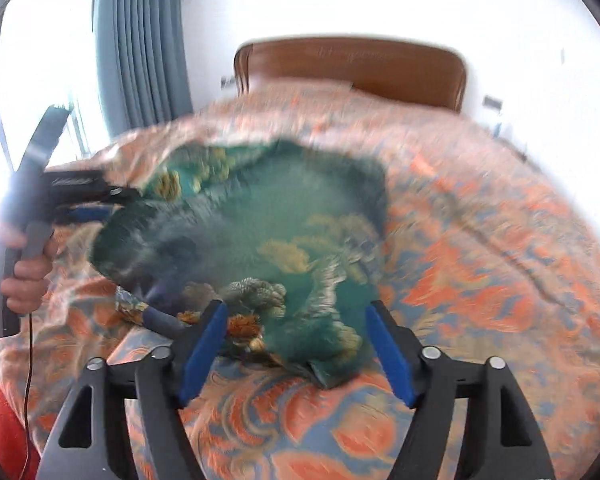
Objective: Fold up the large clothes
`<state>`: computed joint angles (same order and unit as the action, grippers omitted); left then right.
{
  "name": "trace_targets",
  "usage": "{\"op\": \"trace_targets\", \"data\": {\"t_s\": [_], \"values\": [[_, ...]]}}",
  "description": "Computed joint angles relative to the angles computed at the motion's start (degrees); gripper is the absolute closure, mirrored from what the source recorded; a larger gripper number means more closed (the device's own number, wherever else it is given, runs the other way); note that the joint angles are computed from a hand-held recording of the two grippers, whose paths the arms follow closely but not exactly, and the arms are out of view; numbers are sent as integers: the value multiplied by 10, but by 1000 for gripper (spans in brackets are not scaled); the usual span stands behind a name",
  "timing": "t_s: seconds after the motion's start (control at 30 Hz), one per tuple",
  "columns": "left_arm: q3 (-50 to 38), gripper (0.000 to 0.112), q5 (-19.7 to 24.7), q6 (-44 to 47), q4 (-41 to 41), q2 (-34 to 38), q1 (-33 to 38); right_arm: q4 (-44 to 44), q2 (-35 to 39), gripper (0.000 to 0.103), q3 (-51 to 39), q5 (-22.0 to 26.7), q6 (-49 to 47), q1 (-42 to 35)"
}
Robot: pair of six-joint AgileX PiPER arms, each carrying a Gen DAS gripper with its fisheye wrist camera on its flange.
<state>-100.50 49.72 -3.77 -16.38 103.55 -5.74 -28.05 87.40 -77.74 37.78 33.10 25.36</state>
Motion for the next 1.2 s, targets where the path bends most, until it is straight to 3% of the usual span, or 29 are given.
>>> {"op": "trace_targets", "data": {"t_s": [0.17,0.27,0.37,0.53,0.6,0.7,0.77,1.0,1.2], "values": [[136,10,-21,14,31,-86,31,-88,-90,20,86,46,42,18],[188,10,-18,97,-75,-107,72,-80,-133,20,137,67,48,4],[213,10,2,166,-196,-108,113,-14,-170,20,181,65,23,-46],[204,11,10,165,-253,-94,137,48,-180,20,193,56,-3,-86],[206,10,-5,142,-240,-95,132,51,-175,20,187,55,-3,-79],[206,10,-44,74,-121,-108,92,52,-162,20,177,56,5,-59],[208,10,-54,94,-100,-111,81,57,-153,20,167,61,3,-49],[147,11,36,191,-240,-45,126,53,-129,20,137,79,7,-16],[-42,12,147,147,-349,115,152,213,-119,20,126,54,-75,-89]]}}
